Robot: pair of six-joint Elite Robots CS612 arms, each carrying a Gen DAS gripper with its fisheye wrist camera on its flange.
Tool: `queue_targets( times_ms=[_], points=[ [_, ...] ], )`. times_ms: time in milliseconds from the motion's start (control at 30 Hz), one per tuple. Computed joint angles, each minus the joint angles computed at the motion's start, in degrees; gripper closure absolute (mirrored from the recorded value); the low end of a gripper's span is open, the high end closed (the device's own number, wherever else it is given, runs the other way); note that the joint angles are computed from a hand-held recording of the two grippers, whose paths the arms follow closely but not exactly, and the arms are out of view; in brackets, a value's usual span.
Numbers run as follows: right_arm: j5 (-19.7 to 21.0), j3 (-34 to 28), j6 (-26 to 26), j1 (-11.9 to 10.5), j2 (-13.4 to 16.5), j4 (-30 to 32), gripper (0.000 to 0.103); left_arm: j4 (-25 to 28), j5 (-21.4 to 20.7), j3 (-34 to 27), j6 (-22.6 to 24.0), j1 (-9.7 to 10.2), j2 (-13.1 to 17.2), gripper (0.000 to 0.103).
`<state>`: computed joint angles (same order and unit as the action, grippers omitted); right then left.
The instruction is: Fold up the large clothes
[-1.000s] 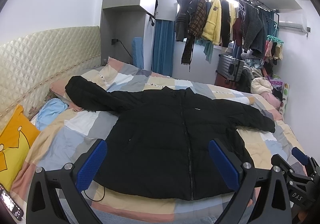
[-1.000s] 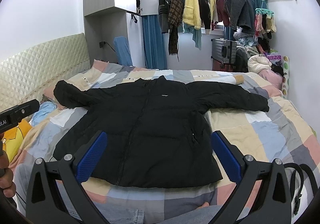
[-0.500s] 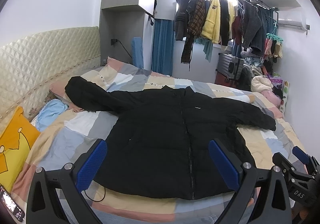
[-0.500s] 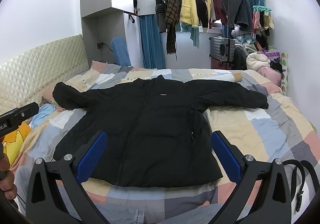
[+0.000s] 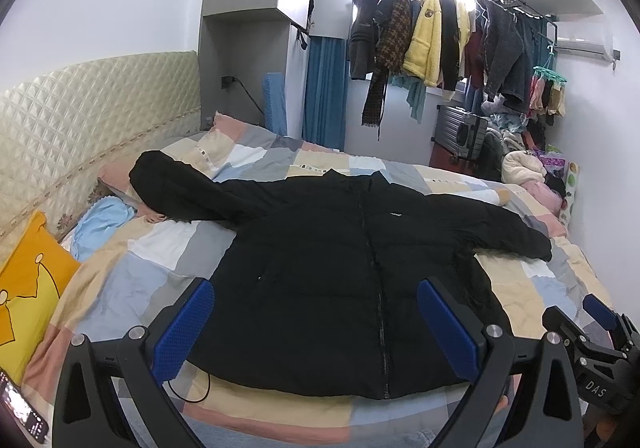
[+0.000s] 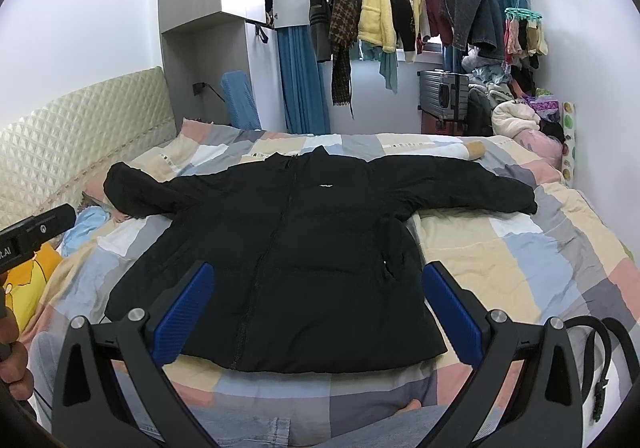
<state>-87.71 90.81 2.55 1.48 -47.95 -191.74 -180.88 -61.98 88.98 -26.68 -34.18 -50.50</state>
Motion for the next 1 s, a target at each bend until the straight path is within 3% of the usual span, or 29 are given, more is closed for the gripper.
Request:
queue_targets(
  times_ms=[1000],
  points=[
    [0.2, -1.3, 0.3, 0.1, 0.7, 2.2, 0.000, 1.5, -1.1, -0.9, -1.5, 1.03, 0.8, 0.000]
  ],
)
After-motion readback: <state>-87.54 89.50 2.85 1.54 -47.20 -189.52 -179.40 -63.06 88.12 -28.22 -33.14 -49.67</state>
